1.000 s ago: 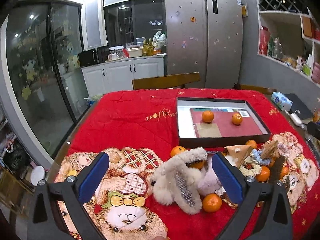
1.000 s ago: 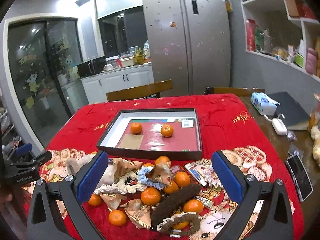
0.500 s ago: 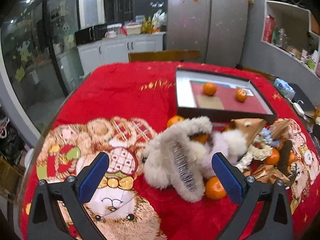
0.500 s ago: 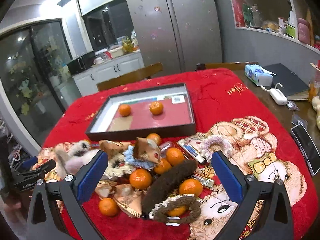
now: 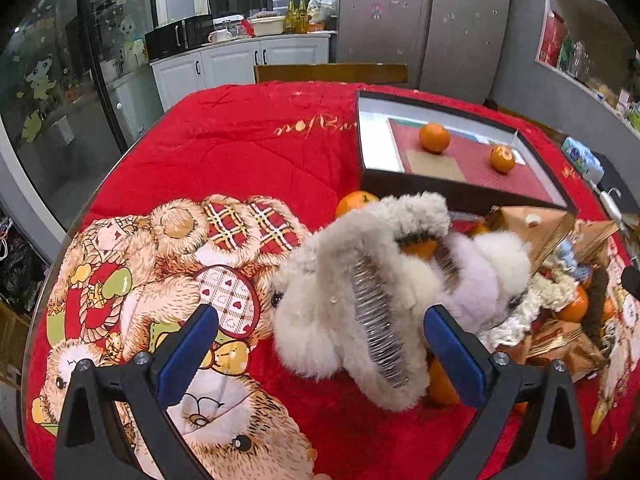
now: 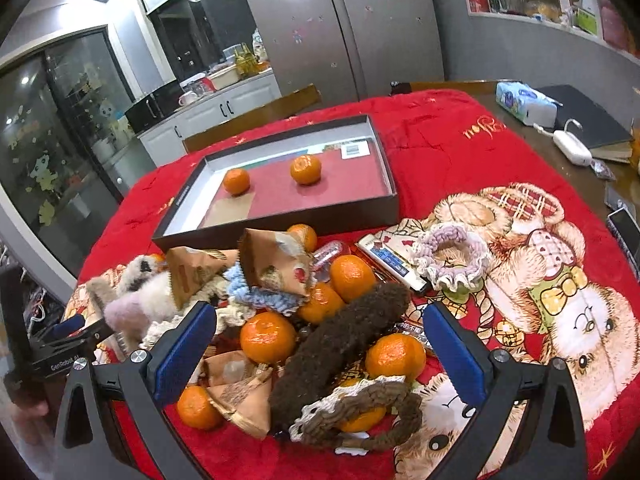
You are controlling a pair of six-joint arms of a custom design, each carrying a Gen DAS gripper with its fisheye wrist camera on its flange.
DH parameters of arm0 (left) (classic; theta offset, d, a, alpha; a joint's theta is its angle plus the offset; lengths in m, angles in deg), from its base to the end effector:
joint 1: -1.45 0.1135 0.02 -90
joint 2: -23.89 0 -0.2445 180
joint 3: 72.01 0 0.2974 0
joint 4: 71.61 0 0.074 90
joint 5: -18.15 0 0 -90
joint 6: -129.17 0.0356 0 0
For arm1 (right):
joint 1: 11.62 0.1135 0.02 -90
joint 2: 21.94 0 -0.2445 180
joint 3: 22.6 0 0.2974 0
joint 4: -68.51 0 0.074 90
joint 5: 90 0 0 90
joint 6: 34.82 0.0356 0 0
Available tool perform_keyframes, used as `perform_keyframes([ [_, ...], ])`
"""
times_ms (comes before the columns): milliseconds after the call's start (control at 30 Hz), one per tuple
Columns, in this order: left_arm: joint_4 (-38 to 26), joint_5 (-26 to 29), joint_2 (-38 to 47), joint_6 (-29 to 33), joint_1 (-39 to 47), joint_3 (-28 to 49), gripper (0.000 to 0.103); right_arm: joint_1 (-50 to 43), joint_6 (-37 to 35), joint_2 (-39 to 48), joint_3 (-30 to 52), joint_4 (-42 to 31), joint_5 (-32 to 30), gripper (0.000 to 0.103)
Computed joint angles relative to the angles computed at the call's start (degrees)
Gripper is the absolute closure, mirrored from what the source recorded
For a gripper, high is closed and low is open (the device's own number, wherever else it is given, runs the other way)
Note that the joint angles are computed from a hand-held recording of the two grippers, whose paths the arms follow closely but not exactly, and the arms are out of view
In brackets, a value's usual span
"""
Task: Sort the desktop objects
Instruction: 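Close the left gripper on the fluffy white plush hair clip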
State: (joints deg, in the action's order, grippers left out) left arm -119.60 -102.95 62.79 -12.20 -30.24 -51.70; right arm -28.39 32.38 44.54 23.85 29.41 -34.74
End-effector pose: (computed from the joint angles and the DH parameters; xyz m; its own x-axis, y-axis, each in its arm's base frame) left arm 0.1400 -0.0648 0.0764 -0.7024 -0.3525 -0.6184 -0.4382 0.8988 -0.0146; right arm 0.2498 -0.0541 0.1472 -0.7410 -0.1093 -0.6625 -0.3580 0.8991 0.2521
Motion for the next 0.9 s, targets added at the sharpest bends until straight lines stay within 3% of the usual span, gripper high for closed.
perform_keyframes([
  [367,17.12,3.46,19.51,5.33,5.04,2.89,0.0,0.65,0.83,9.06,2.74,3.3,0.55,0.0],
  [567,25.08,4.16,30.24,8.26,6.92,5.8,0.0,2.2,0.11,13.09,4.93,2.72,2.39,0.01],
  [667,29.87,0.59,36.69,10.8,5.74,7.18,0.0,1.9,0.33,15.04,6.14,2.15,1.81,0.013],
  [733,32.78,0.01,37.69,12.25,5.52,6.67,0.0,1.29,0.48,16.4,7.05,1.71,1.09,0.015],
  [900,36.97,4.71,39.48,14.11,9.27,6.37,0.0,1.22,-0.35,15.89,6.61,1.45,1.11,0.015],
])
